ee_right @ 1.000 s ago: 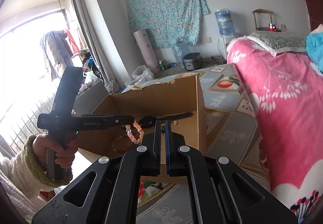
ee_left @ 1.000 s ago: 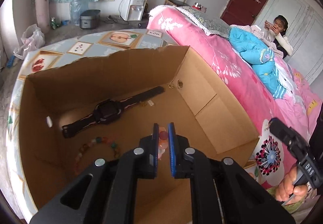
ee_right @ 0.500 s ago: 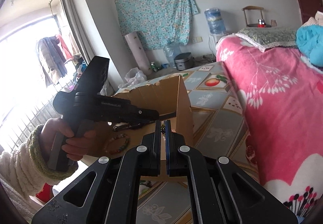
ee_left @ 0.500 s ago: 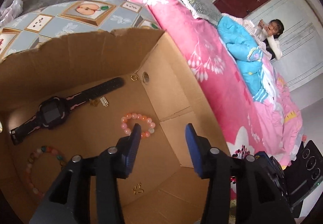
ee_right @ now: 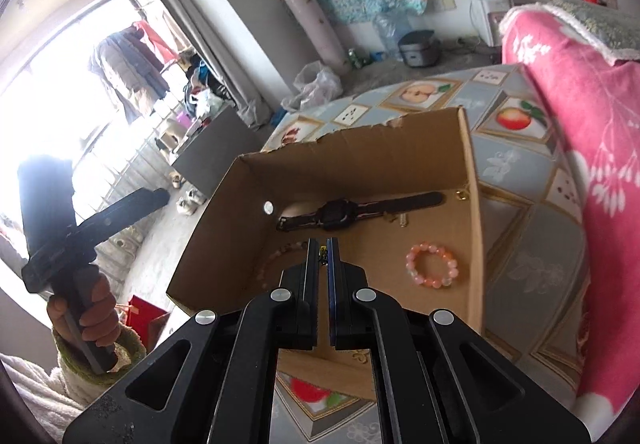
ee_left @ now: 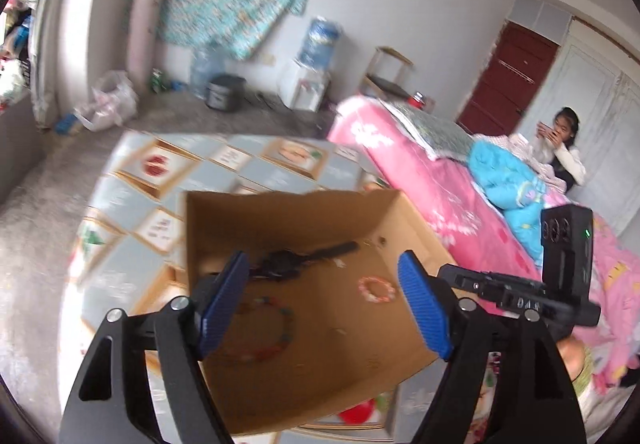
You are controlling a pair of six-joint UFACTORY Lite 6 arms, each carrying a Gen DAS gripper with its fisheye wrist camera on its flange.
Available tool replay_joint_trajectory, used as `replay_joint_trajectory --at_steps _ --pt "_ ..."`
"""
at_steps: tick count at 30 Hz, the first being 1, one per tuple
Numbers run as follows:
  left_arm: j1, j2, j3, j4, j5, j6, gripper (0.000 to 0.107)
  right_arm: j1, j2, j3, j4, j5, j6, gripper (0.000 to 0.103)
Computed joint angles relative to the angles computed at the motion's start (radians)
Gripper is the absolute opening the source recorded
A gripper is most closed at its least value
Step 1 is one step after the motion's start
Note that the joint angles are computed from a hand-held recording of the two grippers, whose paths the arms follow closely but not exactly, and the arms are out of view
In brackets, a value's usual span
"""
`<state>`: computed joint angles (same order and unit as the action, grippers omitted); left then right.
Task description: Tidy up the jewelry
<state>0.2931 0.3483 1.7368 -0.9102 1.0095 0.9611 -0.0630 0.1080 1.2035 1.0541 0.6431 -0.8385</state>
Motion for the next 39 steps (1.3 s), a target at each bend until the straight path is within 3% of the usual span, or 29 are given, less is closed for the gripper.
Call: replay_joint_trajectory --at_steps 6,12,14,15,19,21,25,27,32,39 --pt "0.146 -0.004 -0.074 -0.036 -0.004 0.088 0.081 0.075 0.142 0.169 -0.221 -0.013 0.252 0.008" --pt "0.202 0.071 -0.066 -0.038 0.023 0.083 0.081 0.076 0.046 0.089 -0.296 -0.072 0.352 0.020" --pt "0.208 0.082 -0.070 -0.046 0.035 0.086 0.081 0.054 -0.025 0.027 -0.277 -0.103 0.345 0.027" --pt "0.208 0.078 -0.086 -0.054 0.036 0.091 0.081 0.037 -0.093 -0.033 -0.261 -0.130 0.336 0.036" --pt "0.219 0.139 -0.069 -0.077 0.129 0.081 0.081 -0.037 -0.271 -0.191 -0.258 -0.196 0.375 0.057" --pt "0.215 0.169 -0.062 -0.085 0.167 0.068 0.081 -0.103 -0.286 -0.238 -0.228 -0.170 0.363 0.058" --pt "0.197 0.219 -0.059 -0.093 0.246 0.038 0.081 -0.191 -0.164 -0.237 -0.064 -0.013 0.228 0.058" --pt "0.183 0.187 -0.111 -0.101 0.222 0.046 0.082 -0.196 -0.126 -0.236 -0.010 0.041 0.174 0.059" --pt "0.158 0.082 -0.221 -0.082 0.132 0.079 0.082 -0.124 -0.163 -0.233 -0.158 -0.037 0.274 0.060" --pt "0.193 -0.050 -0.382 -0.062 0.111 0.147 0.084 -0.104 -0.249 -0.338 -0.142 -0.069 0.276 0.059"
